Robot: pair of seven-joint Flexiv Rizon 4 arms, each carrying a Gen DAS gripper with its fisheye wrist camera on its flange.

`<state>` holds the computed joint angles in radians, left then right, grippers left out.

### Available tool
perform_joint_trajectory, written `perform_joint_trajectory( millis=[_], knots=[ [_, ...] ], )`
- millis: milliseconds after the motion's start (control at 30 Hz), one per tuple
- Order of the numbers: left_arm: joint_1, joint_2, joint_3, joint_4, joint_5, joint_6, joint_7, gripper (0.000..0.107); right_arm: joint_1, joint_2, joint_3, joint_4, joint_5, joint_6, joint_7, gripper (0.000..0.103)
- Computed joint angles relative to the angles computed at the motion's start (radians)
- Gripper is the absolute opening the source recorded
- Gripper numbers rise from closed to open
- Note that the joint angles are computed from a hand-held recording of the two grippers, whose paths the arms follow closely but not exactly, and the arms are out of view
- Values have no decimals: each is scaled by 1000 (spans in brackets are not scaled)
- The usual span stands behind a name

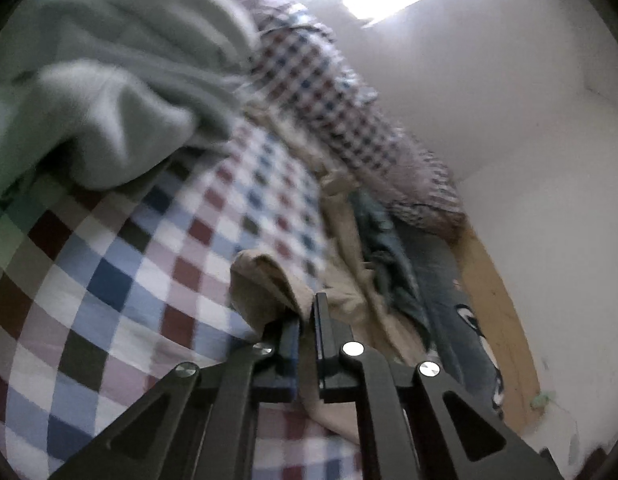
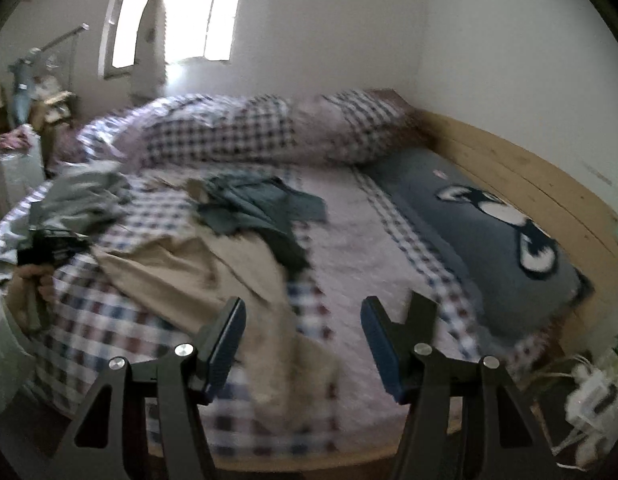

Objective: Fold clothes

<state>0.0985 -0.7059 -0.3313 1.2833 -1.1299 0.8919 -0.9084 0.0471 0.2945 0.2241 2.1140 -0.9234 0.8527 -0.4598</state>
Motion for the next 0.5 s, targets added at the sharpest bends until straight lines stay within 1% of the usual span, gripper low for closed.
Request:
perform_joint_trajectory(
  millis=[67,100,233,300,400,500],
  knots=[
    [20,38,-29,38,-55,-8,84,4,2,-32,2,-4,-45,51,24,64],
    [35,71,-45,71,-102,-26,151,4,5,-48,1,-6,-63,77,37,64],
    [45,176,-43,158,-248,-84,324,4,36,-108,3,-10,-117,143,77,64],
    [47,234,-33,199,-312,-129,388,4,55,-136,-1,-17,-150,163,96,64],
    [39,301,-5,242,-369,-195,440,3,81,-171,-8,-22,-202,195,136,64],
    [32,369,31,286,-415,-273,485,3,101,-203,-16,-20,-313,191,222,64]
  ],
)
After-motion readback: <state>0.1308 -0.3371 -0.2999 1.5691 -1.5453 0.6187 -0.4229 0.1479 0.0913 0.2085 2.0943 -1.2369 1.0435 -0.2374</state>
